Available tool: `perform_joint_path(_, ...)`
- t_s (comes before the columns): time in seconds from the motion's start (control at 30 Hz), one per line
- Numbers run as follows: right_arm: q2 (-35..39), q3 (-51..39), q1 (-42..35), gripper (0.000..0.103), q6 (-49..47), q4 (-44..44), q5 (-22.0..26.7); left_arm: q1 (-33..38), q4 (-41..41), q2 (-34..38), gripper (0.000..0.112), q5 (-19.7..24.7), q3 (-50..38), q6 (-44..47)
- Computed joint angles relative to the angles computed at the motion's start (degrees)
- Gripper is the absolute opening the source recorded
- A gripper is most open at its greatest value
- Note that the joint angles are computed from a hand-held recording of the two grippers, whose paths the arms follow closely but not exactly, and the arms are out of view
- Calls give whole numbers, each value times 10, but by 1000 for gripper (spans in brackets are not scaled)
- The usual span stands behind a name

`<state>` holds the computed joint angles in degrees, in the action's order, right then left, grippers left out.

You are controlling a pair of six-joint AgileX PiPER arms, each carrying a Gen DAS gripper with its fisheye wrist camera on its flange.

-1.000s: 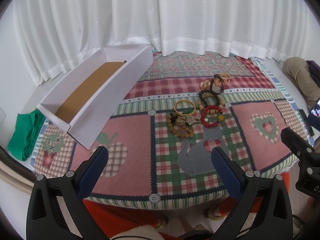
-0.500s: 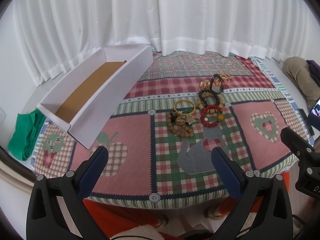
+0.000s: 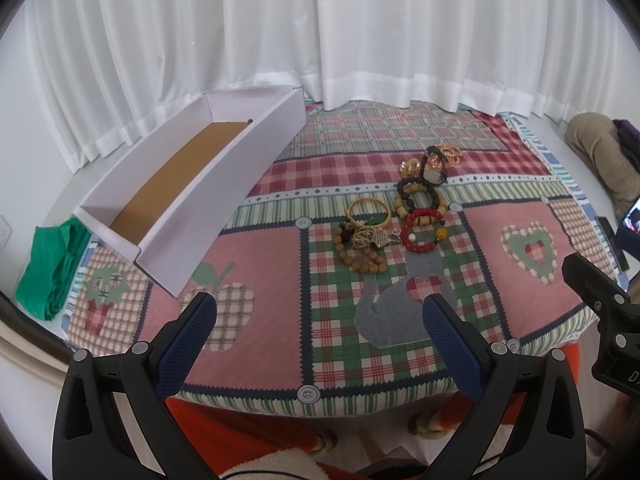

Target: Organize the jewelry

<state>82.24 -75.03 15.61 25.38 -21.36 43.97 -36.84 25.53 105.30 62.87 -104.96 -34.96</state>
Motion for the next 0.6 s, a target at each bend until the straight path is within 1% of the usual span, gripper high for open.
perform_joint_path(0.03,0,0,0,103,0,-1,0,-2,0,7,102,5,-13,1)
perform_joint_path(0.1,0,0,0,103,-1,1,0,-2,-2,6,102,4,-10,2)
perform_joint_path(0.53,-1,1,0,103,1,-2,-1,-11,13,-12,102,-13,33,-22)
perform_joint_path(0.57,-1,-1,-1,103,0,-2,0,-9,9,-3,102,-6,14,-14)
perform_joint_path(0.6,0,-2,-1,103,0,-3,0,-9,10,-5,102,-7,17,-15)
